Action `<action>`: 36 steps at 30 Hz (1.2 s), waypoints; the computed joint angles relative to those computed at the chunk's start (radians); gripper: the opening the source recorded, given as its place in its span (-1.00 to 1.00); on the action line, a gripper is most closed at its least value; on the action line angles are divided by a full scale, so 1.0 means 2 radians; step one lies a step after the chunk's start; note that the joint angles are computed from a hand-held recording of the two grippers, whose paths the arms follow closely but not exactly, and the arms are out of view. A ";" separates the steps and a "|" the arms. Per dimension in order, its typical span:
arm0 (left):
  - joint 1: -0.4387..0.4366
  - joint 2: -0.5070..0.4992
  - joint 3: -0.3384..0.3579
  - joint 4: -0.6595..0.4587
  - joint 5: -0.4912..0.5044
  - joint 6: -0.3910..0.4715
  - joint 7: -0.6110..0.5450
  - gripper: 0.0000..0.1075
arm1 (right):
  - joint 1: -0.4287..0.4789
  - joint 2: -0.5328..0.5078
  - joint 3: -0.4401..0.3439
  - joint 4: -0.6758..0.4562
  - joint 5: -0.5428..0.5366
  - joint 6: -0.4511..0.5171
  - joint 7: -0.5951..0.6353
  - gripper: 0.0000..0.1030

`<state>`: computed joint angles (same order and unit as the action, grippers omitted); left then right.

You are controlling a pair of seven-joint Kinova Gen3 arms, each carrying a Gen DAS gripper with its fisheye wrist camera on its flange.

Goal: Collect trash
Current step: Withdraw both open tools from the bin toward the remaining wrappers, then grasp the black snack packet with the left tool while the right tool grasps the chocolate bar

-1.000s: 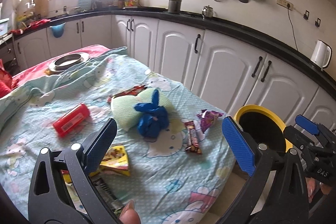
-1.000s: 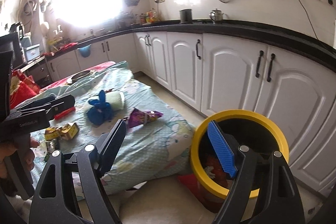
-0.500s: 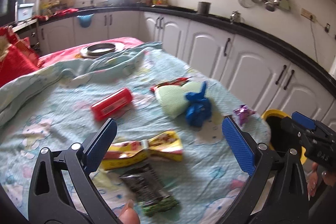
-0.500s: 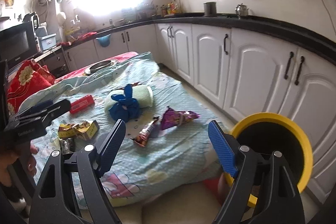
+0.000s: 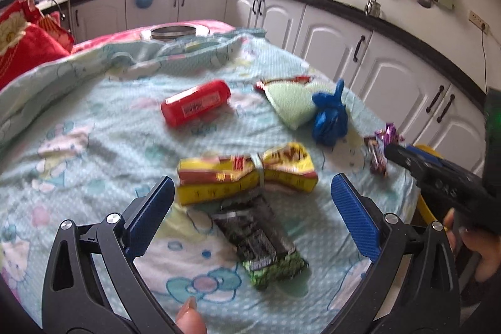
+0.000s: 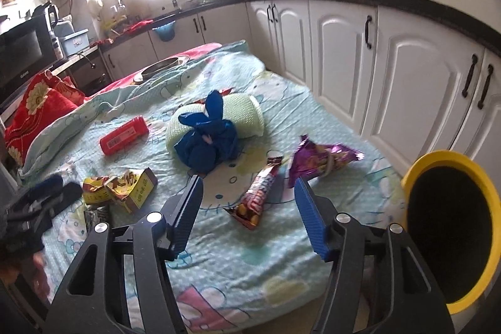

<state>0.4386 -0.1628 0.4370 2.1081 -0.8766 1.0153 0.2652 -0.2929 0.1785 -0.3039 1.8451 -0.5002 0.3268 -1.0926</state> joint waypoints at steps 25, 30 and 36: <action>-0.005 0.004 -0.014 0.017 0.069 -0.047 -0.034 -0.09 | 0.000 0.058 -0.009 -0.038 0.063 0.037 -0.087 -0.65; -0.014 -0.007 -0.018 0.023 0.080 -0.064 -0.050 -0.24 | 0.013 0.048 -0.019 -0.024 0.035 0.043 -0.046 -0.66; -0.030 -0.016 -0.014 0.025 0.095 -0.087 -0.081 -0.64 | 0.028 0.036 -0.025 -0.013 -0.007 0.060 0.016 -0.68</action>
<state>0.3792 -0.1957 0.4082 2.1589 -0.6864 0.8422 0.1038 -0.2368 0.2500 -0.3538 1.8198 -0.5138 0.4467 -1.0600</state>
